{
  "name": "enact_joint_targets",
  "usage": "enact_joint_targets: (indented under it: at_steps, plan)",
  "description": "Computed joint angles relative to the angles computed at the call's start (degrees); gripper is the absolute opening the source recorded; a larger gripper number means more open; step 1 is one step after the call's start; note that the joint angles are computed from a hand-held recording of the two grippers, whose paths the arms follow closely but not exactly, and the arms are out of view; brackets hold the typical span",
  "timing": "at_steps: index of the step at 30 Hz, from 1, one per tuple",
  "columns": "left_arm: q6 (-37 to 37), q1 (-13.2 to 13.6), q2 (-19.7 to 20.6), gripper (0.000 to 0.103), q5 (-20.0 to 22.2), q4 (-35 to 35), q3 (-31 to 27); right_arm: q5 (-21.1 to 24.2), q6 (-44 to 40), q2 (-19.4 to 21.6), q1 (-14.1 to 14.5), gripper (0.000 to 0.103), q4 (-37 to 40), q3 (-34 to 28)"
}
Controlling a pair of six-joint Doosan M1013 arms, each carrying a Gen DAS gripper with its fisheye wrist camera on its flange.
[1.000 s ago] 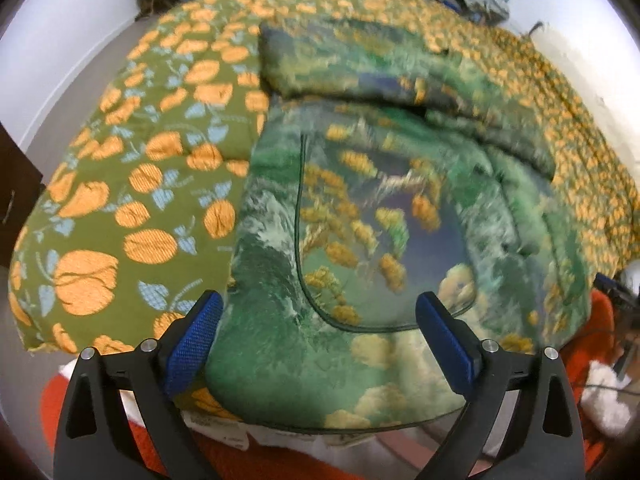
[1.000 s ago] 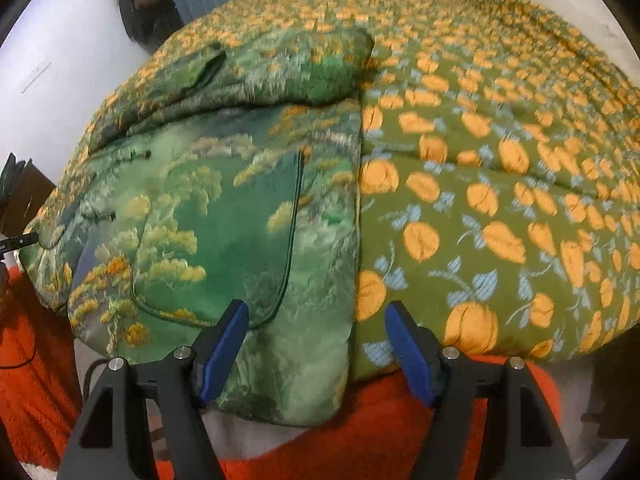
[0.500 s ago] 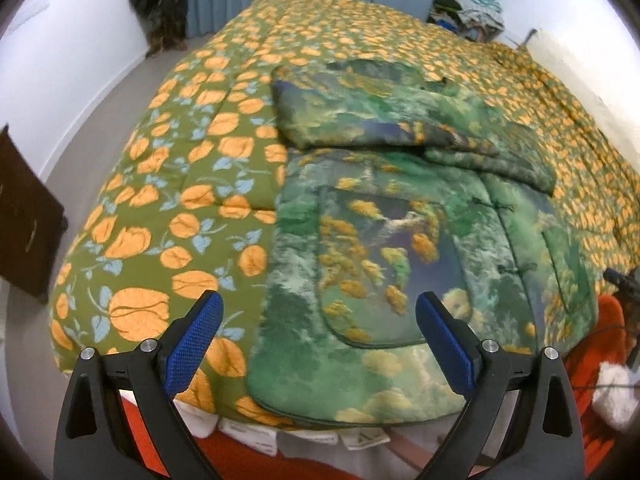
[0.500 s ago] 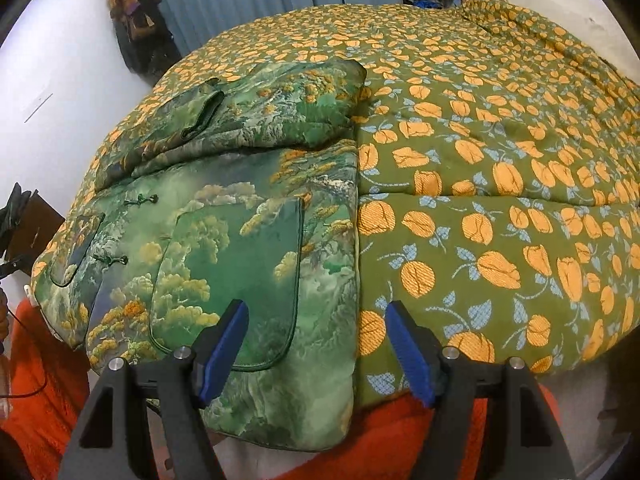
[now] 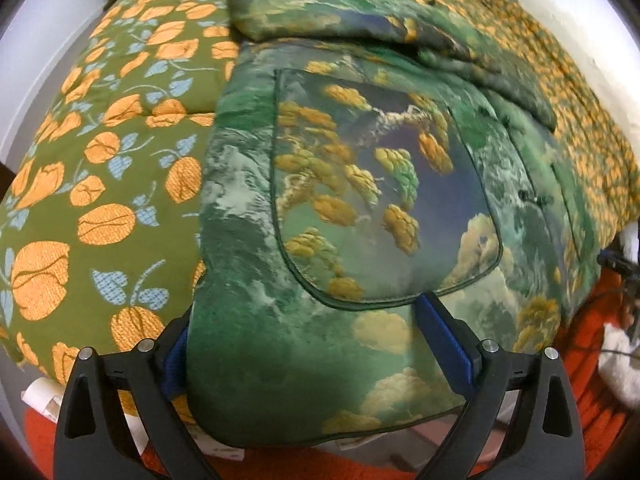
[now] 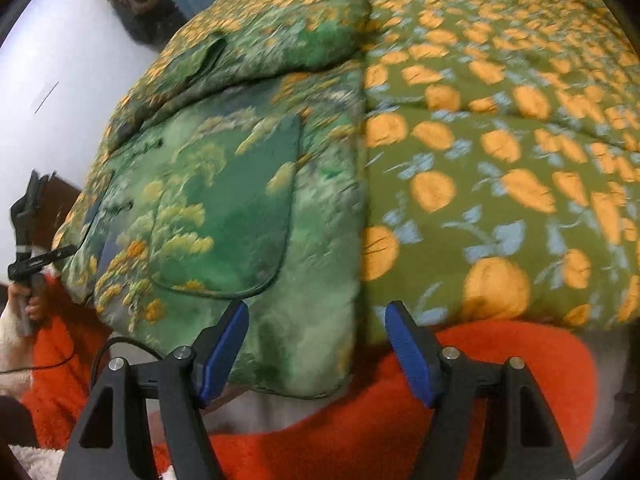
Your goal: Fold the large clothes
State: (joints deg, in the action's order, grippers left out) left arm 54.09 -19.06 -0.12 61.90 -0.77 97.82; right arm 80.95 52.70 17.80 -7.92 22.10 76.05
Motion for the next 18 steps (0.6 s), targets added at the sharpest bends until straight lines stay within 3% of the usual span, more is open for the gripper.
enact_joint_targets:
  at_steps: [2,5,7,8,9,12,18]
  plan:
    - [0.1,-0.1,0.1,0.092,1.1,-0.2,-0.4,1.8,-0.5,0.8,1.1,0.072,-2.0,-0.6]
    - [-0.2,-0.6,0.3,0.07,3.9,1.2,-1.5,3.7,-2.5,1.0,2.0,0.072,-2.8,-1.0]
    - [-0.6,-1.4,0.7,0.045,6.2,3.0,-2.6,3.8,-2.9,0.9,2.2,0.041,-3.0,-1.1]
    - [-1.0,-1.9,0.9,0.028,7.5,4.1,-3.2,3.6,-2.4,0.8,2.1,0.013,-2.9,-1.4]
    - [-1.1,-2.1,1.1,0.019,8.5,4.6,-3.7,4.4,-1.6,1.2,1.9,0.013,-2.1,-2.1]
    - [-1.9,-2.4,0.7,0.011,8.5,4.7,-4.8,5.8,-0.7,1.1,1.3,0.011,0.9,-3.5]
    - [-1.9,-2.6,-2.0,0.01,6.9,4.1,-6.2,7.5,-0.4,0.4,-0.1,0.011,6.3,-6.6]
